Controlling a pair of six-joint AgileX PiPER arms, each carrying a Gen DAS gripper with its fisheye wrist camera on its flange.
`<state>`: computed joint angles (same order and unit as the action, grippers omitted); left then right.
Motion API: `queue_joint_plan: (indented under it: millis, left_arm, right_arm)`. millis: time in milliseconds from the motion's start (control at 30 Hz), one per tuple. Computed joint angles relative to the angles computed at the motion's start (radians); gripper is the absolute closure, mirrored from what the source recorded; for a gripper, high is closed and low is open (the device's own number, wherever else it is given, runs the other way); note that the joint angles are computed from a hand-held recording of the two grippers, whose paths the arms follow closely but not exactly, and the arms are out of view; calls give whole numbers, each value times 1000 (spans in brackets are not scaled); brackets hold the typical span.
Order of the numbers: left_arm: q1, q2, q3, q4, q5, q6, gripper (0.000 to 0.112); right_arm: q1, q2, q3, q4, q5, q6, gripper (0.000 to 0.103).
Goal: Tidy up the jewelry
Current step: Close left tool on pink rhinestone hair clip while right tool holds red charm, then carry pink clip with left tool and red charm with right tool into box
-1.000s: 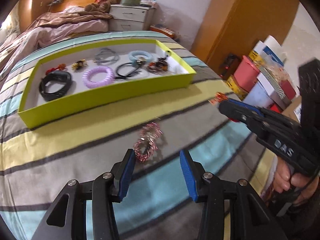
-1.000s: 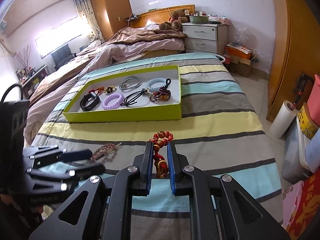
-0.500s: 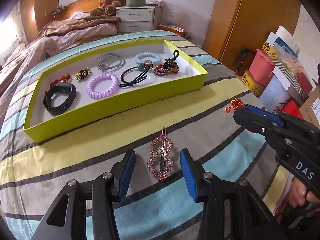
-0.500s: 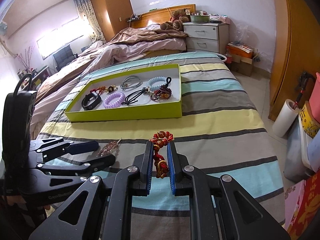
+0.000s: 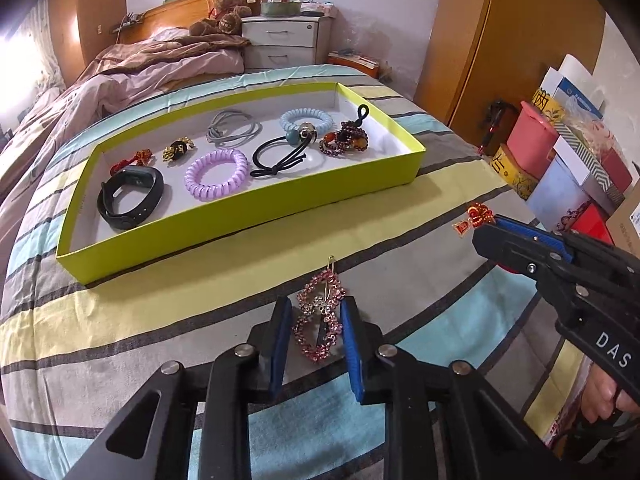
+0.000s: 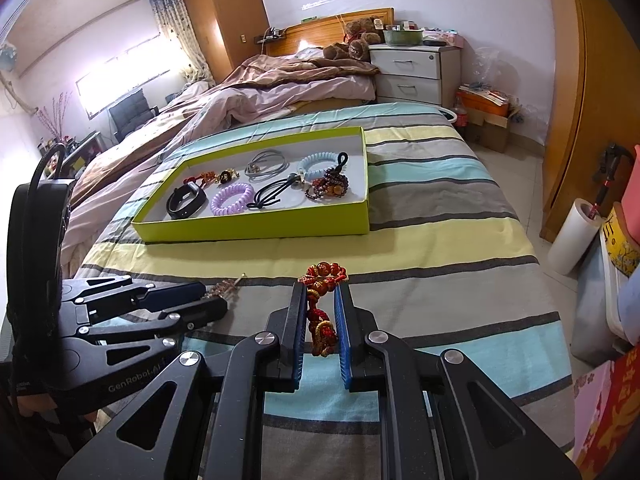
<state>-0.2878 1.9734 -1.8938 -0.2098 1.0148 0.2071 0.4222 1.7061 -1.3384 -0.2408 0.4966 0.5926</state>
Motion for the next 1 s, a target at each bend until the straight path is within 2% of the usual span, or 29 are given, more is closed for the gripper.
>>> queue_joint_plan:
  millis: [333,733,1000]
  left_arm:
    - [13,-24,25,-15,-25,3,99]
    - [47,-61,60,-43,-39,6,99]
    - [78,-80,24,-56,-35,19,99]
  right_arm:
    - [0,-2,2,-2,-1,2,89]
    - [8,-7,-5,-19,6,11,89]
    - [18,8,-64,-30,26,1,89]
